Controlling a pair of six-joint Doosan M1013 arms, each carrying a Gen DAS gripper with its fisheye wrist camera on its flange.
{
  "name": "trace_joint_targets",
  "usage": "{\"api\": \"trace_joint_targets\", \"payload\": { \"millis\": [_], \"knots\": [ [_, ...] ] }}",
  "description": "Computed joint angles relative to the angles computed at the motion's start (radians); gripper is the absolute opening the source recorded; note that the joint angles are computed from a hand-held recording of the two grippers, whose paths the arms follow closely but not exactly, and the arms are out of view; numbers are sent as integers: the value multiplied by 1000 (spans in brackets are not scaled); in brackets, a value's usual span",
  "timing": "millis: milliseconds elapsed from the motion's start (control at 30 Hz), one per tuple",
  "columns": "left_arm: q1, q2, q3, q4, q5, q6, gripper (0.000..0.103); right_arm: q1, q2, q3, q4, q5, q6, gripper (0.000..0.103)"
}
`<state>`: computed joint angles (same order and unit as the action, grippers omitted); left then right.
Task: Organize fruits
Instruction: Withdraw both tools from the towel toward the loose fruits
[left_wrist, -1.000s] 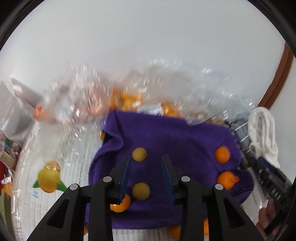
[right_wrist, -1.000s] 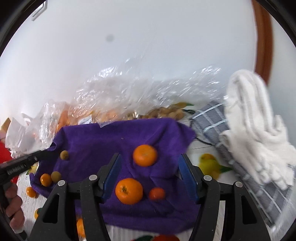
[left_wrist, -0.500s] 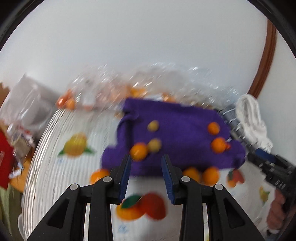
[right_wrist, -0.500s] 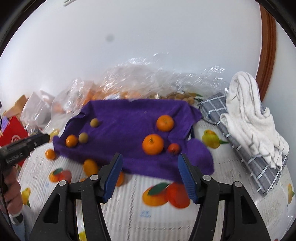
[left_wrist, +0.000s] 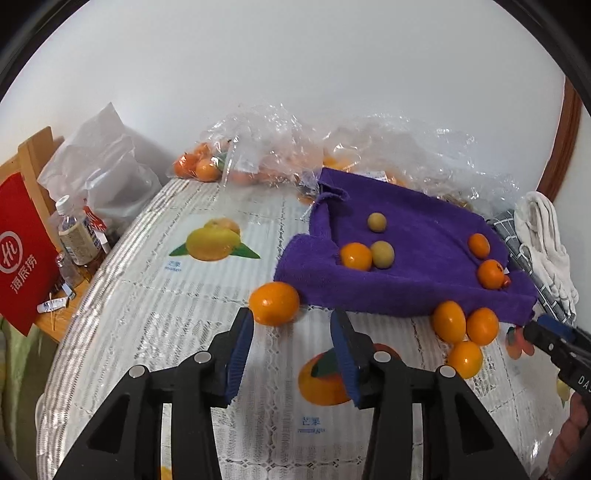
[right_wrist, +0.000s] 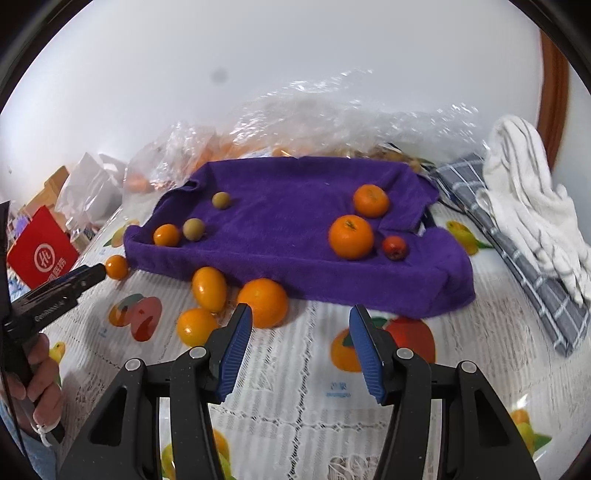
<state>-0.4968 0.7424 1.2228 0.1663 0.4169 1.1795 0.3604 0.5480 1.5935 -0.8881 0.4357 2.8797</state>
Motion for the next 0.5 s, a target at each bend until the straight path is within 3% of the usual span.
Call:
{"api": "trace_joint_targets", "payload": {
  "millis": [67, 200, 367, 500],
  "knots": [
    [0, 3, -3, -37, 1, 31, 41, 1, 7, -12, -8, -1, -33, 55],
    [-4, 3, -2, 19, -4, -24, 41, 4, 21, -27, -40, 9, -18, 55],
    [10, 7, -13, -95, 12, 37, 41, -4, 28, -28, 40, -24, -75, 55],
    [15, 3, -8, -102, 1, 24, 41, -7, 34, -39, 117, -44, -172, 55]
  ]
}}
